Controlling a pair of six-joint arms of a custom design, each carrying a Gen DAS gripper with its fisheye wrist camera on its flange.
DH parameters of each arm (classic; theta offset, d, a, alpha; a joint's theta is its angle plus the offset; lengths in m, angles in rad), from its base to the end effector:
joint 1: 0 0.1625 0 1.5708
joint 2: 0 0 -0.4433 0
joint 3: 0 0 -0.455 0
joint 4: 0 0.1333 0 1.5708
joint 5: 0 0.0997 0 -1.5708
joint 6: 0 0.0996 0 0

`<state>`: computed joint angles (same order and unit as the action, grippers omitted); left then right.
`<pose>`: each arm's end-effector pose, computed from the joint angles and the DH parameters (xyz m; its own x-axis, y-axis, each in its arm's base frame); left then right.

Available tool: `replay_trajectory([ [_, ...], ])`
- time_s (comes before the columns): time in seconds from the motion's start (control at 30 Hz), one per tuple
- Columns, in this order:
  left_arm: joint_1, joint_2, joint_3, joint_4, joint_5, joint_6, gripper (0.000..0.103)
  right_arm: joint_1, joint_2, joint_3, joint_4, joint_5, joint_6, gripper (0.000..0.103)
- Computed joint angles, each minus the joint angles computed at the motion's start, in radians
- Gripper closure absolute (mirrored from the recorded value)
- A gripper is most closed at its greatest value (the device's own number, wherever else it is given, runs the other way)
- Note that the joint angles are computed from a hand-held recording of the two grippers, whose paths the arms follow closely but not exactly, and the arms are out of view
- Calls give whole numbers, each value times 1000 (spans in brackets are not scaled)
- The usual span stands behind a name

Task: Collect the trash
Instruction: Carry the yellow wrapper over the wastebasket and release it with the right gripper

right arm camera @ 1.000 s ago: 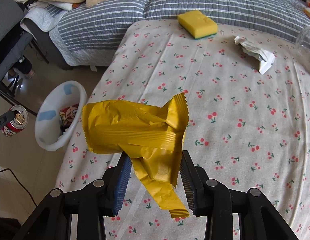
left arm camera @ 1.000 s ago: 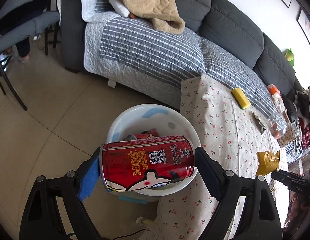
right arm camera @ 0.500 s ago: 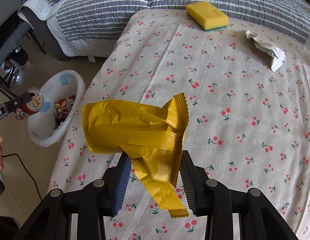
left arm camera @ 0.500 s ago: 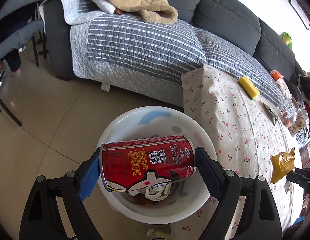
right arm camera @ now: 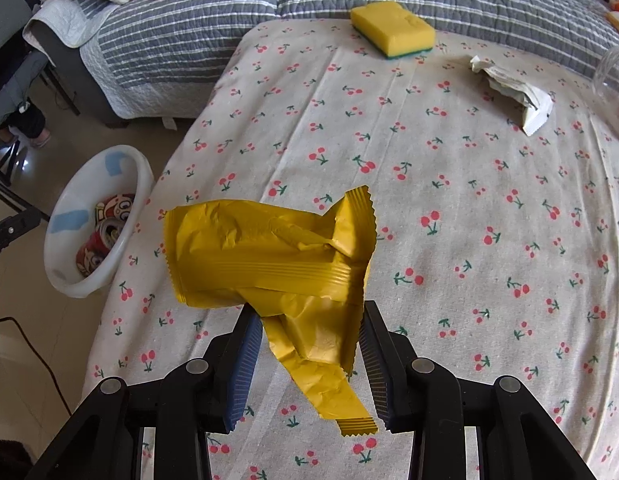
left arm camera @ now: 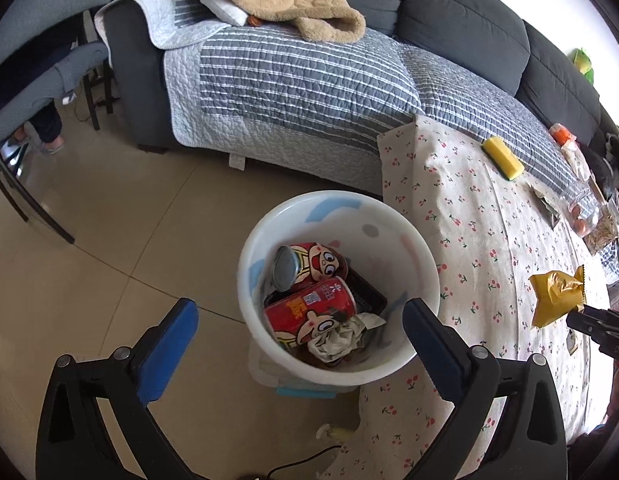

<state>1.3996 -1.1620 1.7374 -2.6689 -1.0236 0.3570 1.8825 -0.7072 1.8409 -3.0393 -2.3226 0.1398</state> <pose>0.0654 -0.7083 0.2977 -0.7783 0.1949 -0.5969 0.4478 0.8386 -0.3102 0.2608 -0.5964 0.0023 -0.7970 0.1149 0.5930 -0.1804 0.8916 -0.4153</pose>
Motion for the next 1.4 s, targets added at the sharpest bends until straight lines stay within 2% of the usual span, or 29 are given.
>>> replay_trajectory([
  [0.17, 16, -50, 13, 50, -15, -61, 0, 12, 42, -48, 10, 16, -7, 59],
  [0.47, 35, -76, 32, 64, 13, -31, 0, 35, 158, -181, 29, 67, -28, 59],
  [0.67, 46, -69, 21, 56, 48, -16, 0, 42, 288, -352, 93, 103, -45, 59],
  [0.93, 55, -58, -4, 82, 36, -15, 0, 43, 375, -481, 137, 106, -54, 55],
  [0.97, 54, -57, -5, 82, 36, -15, 0, 42, 386, -501, 140, 125, -58, 54],
  [1.1, 53, -53, -7, 80, 41, -14, 0, 41, 392, -516, 145, 150, -44, 29],
  [1.13, 53, -52, -8, 81, 42, -15, 0, 41, 390, -516, 139, 155, -38, 26],
  [1.4, 43, -50, 2, 82, 52, -15, 0, 42, 341, -456, 96, 135, -35, 26],
])
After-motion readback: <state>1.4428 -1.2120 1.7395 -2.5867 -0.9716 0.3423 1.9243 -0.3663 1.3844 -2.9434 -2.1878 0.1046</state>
